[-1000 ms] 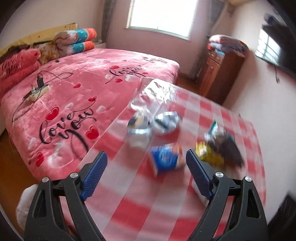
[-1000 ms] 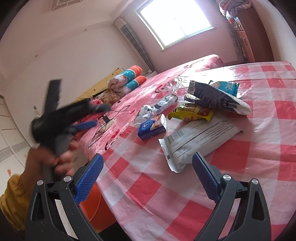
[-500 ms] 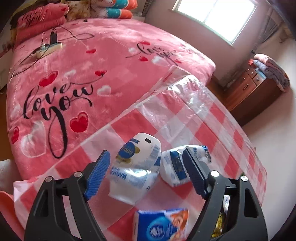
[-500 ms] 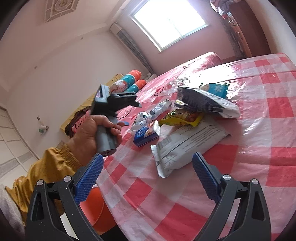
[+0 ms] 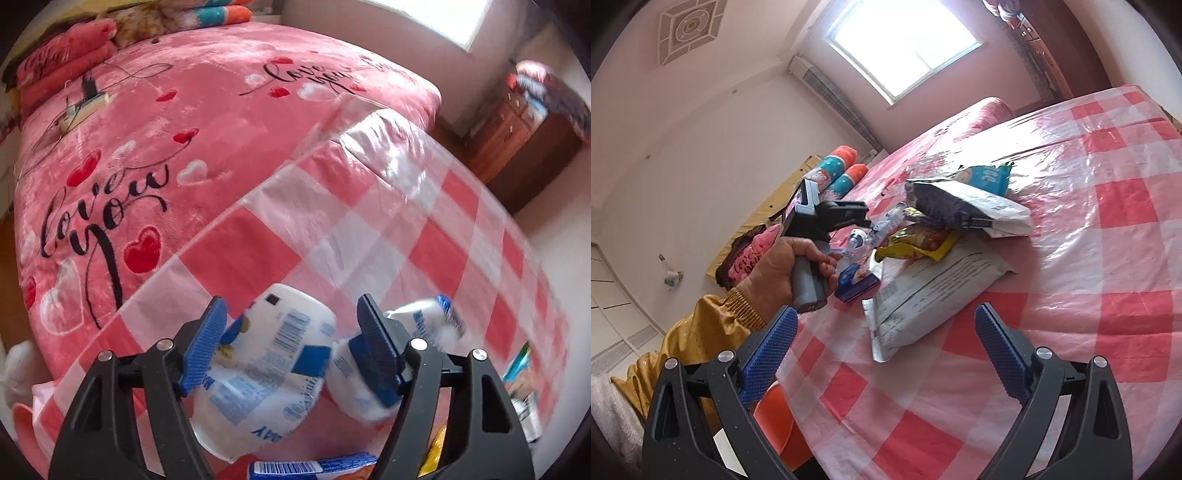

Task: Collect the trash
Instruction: 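Position left tool at the MAGICDAY bottle while right tool approaches the white paper bag, then grasp the MAGICDAY bottle with left tool while right tool grasps the white printed bag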

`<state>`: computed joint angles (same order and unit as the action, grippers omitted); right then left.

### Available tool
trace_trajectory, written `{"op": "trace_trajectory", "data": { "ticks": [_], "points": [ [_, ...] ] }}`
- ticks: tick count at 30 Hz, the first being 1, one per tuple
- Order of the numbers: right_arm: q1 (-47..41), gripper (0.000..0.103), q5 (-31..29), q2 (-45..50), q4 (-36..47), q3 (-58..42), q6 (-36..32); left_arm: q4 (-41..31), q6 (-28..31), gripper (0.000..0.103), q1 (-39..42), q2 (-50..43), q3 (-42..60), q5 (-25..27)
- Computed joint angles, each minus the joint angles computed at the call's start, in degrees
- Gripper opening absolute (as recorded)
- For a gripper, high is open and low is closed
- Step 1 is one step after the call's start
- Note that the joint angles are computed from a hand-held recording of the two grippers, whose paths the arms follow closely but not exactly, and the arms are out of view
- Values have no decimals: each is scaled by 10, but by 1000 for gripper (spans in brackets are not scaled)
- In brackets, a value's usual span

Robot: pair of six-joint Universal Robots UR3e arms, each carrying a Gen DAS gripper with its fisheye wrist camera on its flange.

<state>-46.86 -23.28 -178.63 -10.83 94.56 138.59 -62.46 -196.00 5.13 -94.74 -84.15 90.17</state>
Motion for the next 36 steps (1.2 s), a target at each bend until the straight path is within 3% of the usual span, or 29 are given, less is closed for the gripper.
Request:
{"op": "trace_trajectory", "data": {
  "ticks": [11,15,20,25,30,33,36],
  "points": [
    [28,96,-22,-28,-148,63,121,-8,94,72,-116,25,-27,25],
    [30,96,-34,-31,-164,69,137,-25,111,71,-132,43,-31,-5],
    [13,96,-39,-15,-102,40,89,-1,127,71,-144,68,-29,9],
    [-11,96,-56,22,-39,0,20,-19,131,71,-126,46,28,-39],
    [-14,96,-87,53,-93,-7,32,-58,141,71,-120,-17,100,-84],
    [-49,96,-110,94,-43,-38,-35,-70,147,71,-129,-52,133,-78],
    [-125,96,-146,139,86,-111,-164,-85,153,71,-135,-84,166,-79]
  ]
}}
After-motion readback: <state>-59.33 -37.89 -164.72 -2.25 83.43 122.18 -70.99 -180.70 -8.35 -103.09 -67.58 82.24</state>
